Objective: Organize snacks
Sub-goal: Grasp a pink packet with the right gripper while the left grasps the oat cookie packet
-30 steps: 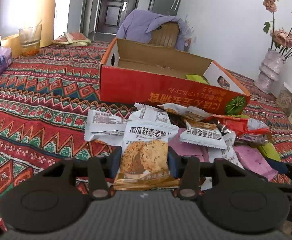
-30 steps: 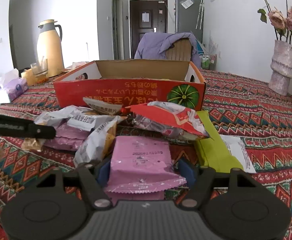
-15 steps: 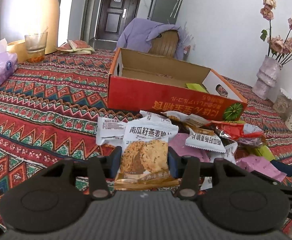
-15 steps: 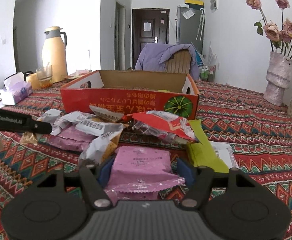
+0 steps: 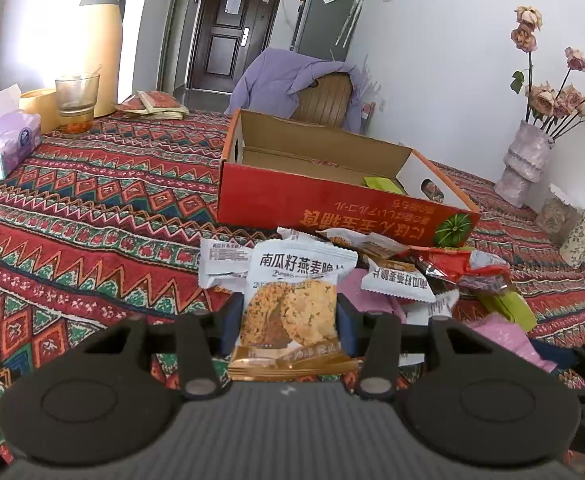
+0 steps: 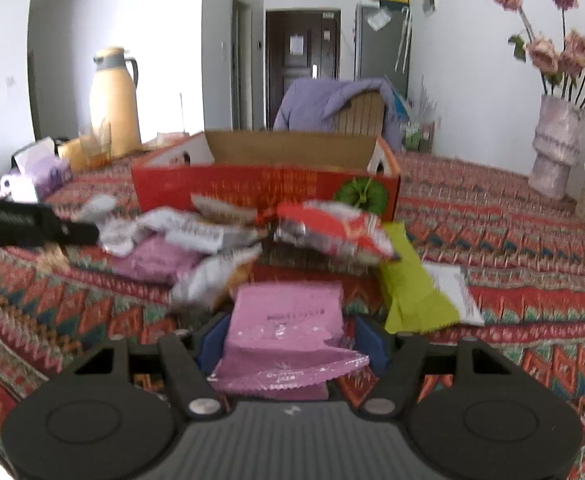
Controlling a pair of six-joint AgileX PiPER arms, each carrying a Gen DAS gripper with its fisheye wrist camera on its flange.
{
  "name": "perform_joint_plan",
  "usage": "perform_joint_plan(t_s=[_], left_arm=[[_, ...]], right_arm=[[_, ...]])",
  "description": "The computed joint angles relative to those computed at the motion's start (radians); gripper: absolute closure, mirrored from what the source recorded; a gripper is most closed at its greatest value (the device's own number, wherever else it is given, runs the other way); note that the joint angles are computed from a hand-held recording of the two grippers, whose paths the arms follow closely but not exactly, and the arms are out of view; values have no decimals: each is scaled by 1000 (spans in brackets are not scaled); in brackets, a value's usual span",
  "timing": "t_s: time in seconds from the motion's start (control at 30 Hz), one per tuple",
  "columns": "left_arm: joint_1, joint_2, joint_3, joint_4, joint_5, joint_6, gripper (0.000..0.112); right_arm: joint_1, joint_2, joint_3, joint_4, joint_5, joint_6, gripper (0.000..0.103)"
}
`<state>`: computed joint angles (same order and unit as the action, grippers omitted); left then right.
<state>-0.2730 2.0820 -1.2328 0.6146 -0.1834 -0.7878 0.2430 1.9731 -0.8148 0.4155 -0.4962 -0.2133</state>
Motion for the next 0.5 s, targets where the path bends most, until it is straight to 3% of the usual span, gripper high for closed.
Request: perform_joint_plan(t_s=[0.33,0.43,0.5], left_arm=[[6,-6,13,12,-11,-11,64],[5,-6,13,11,-11,-11,64],[5,-7,13,4,-10,-7,64]], right_arm=[[26,37,-81,192,50,-229,26],[18,41,-97,177,73,-226,30],[4,40,-97,113,90,-163,43]])
